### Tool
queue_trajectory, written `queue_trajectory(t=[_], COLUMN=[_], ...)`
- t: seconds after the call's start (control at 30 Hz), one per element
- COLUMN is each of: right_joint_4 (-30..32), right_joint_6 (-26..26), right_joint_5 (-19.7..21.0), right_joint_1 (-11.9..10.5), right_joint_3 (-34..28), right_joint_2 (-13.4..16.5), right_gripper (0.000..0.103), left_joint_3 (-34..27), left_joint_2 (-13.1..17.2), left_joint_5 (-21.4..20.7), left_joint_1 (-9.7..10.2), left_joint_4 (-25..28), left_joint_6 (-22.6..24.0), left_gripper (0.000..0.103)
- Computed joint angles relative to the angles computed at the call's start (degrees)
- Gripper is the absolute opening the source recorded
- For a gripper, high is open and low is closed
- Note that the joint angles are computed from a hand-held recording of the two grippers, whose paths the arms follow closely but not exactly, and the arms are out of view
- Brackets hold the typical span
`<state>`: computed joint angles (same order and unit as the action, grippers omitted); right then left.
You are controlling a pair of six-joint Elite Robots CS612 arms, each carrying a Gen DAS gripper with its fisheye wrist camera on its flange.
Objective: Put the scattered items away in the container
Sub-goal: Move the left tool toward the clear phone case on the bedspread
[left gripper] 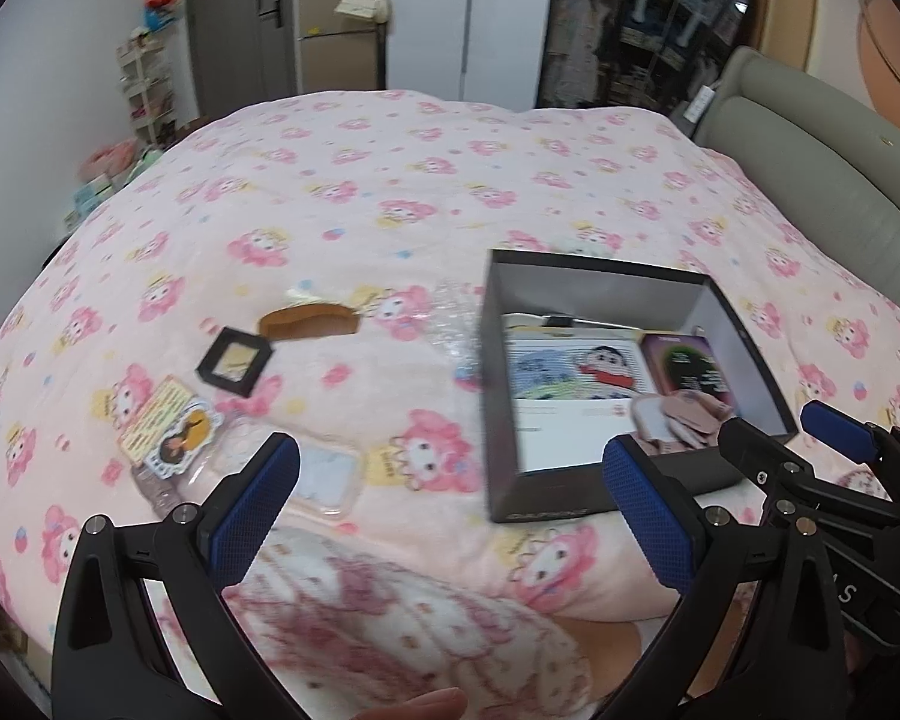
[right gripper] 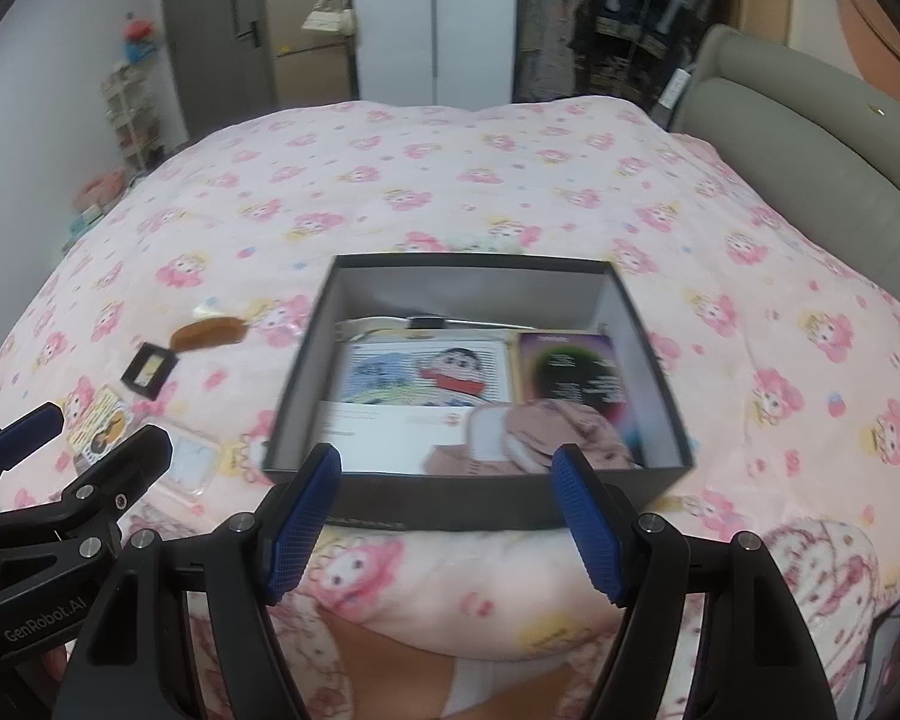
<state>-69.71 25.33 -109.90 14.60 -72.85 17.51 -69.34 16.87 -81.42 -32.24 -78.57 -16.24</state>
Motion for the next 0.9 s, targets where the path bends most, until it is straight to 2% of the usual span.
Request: queue_trajectory(t=[0.33,0.53,0.67,0.77,0.9], right_joint_4=[-5.6,-8.6,-11.2,-13.5,-17.2], right_joint_6=[-5.1,-8.8,-12.4,-16.0,-20.6], right_joint_5=[2.7,6.7,10.7,13.7,18.4], right_joint_1=[1.9,2.7,3.2,3.9,4.2], right_joint_3=[8.7,15.7,22.2,29.9,39.1], right_joint_2=[-3.1,-5.7,-8.2,-11.4,-15.1], right_gripper=[0.071,0.071,0.071,0.071,0.071], left_joint_3=[-1.9,-3.3,-4.0,-4.4,-4.5], left_joint_2=[1.1,2.1,2.6,3.1,4.0], left_joint_5=[2.6,3.7,5.5,5.9,3.0], left_joint_1=[2.62,4.72,6.10,7.33,9.35], left_joint_4=[2.4,4.0,6.0,7.2,7.6], left_joint_6=[-5.0,-8.4,-11.2,-13.5,-16.6], left_gripper=[0.102,0.102,0.101,0.100,0.101])
